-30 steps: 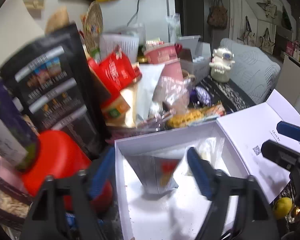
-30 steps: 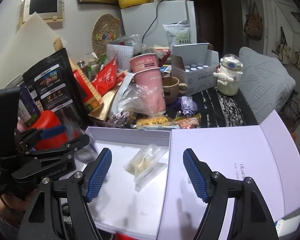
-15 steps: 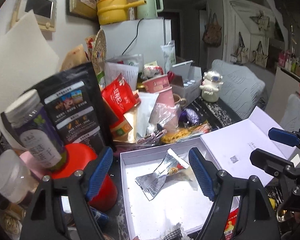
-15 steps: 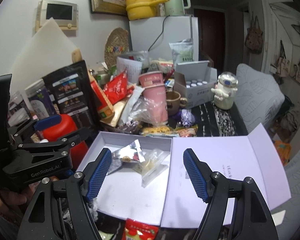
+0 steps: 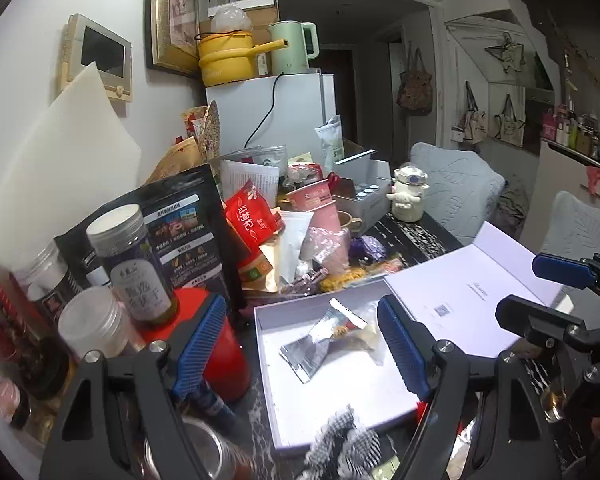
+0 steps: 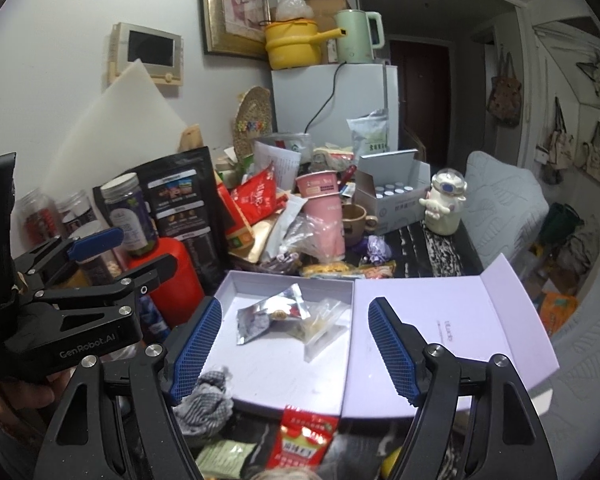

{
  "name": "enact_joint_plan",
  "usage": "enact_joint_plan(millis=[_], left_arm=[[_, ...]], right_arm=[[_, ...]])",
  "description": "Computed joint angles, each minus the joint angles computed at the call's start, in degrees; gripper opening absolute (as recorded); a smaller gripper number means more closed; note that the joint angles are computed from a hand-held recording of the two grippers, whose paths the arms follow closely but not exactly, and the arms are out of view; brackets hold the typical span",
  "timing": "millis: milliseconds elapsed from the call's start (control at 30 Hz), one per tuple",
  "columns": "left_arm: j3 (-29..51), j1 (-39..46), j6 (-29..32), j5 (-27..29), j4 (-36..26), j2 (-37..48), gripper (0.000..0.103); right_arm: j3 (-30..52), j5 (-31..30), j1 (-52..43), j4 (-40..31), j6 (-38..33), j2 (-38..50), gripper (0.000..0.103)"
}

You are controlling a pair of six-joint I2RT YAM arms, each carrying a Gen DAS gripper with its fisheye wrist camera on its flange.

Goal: Organize soft objects
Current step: 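Withdraw both tools from the box back toward the table items, then grasp the checkered scrunchie with the right tool while the left tool grasps the red cartoon snack bag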

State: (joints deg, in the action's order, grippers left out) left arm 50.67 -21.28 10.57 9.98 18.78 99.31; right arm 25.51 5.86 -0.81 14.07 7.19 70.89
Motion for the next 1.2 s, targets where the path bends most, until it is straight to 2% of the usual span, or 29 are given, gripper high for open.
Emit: enact_joint_plan(millis=[400,767,1000,1200], left_arm=[[-13.9,2.5,0.7,3.2,1.2,-13.4,0.078],[-27.2,5.8,3.0,6.7,1.0,-27.2,0.078],[-33.0,8.3,5.2,8.7,-2.3,-34.8,0.078],[-36.6,11.1,6.5,11.5,-2.2,-36.1,0.078]], right_arm=[[-8.1,12.9,13.3,-11.3,4.9,-20.1,0.077],[-14.0,24.6,28.4,-19.4,13.4,-30.4,0.077],[-17.7,32.8,40.3,-27.3,23.6,-36.6,0.077],[-19.8,39.0,50.2,-33.1,33.7,-37.8,0.077]])
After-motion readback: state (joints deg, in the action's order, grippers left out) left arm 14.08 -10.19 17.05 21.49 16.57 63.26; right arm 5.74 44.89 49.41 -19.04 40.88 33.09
